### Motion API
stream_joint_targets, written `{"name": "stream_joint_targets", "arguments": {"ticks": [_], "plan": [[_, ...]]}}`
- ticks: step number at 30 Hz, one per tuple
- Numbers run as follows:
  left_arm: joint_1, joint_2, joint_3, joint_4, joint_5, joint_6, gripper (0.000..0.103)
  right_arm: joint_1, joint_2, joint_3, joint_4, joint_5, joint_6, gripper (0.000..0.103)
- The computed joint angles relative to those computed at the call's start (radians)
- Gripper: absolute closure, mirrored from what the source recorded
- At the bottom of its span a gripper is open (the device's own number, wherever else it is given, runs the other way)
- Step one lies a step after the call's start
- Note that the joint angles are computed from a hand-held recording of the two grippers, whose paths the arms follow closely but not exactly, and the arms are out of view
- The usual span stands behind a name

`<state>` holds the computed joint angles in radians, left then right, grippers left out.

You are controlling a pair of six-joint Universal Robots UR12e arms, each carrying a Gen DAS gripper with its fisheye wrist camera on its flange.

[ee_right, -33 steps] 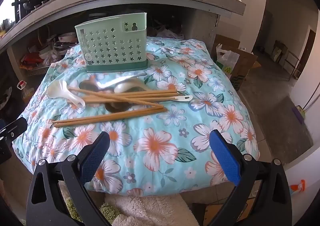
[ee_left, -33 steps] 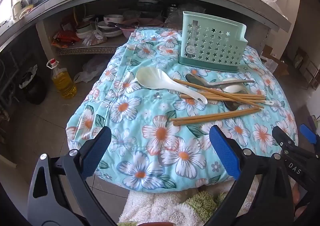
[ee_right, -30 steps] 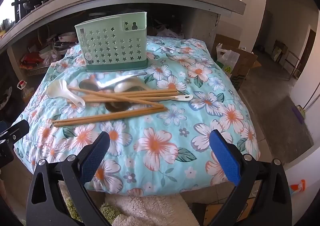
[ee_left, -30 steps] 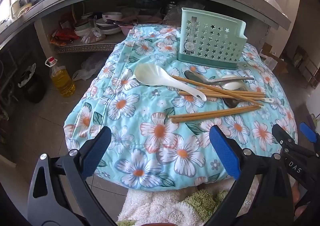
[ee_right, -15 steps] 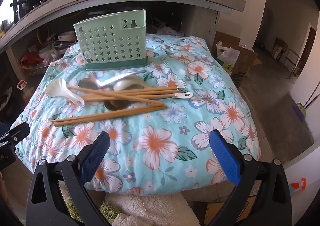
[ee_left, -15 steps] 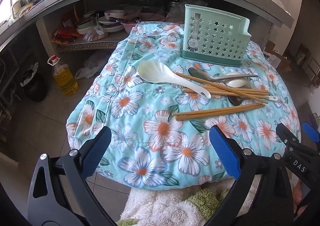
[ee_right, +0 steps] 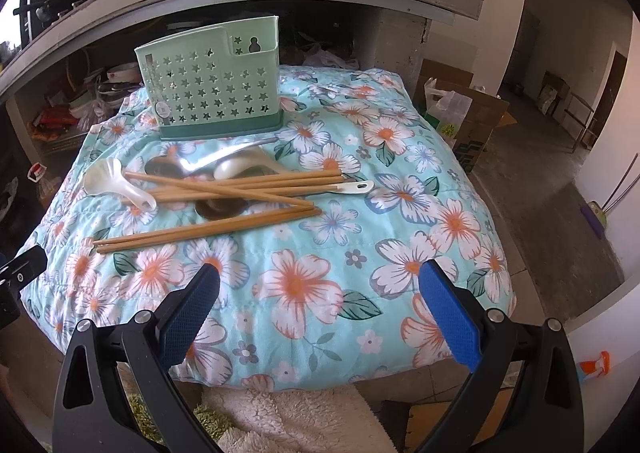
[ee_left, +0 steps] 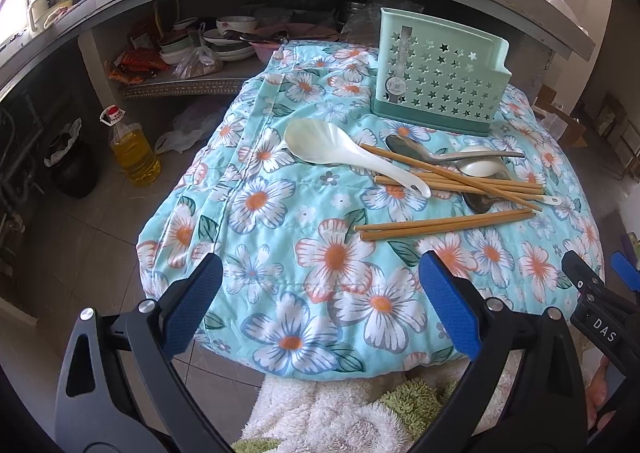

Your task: Organize utensils

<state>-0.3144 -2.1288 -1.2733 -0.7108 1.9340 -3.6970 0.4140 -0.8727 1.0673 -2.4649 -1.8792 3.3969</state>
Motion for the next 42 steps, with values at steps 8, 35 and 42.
{"name": "stream_joint_targets", "arguments": {"ticks": [8, 35, 42], "plan": [[0.003, 0.003, -0.004, -0.001, 0.000, -0.003, 0.008, -0.005, -0.003, 0.003, 0.006, -0.007, 0.012, 0.006], [0.004, 0.012, -0.009, -0.022, 0.044, -0.049, 0.008, -0.007, -0.012, 0.013, 0.005, -0.029, -0.003, 0.006], [0.005, 0.013, -0.012, -0.018, 0.045, -0.050, 0.008, -0.007, -0.012, 0.013, 0.004, -0.027, -0.003, 0.006]]}}
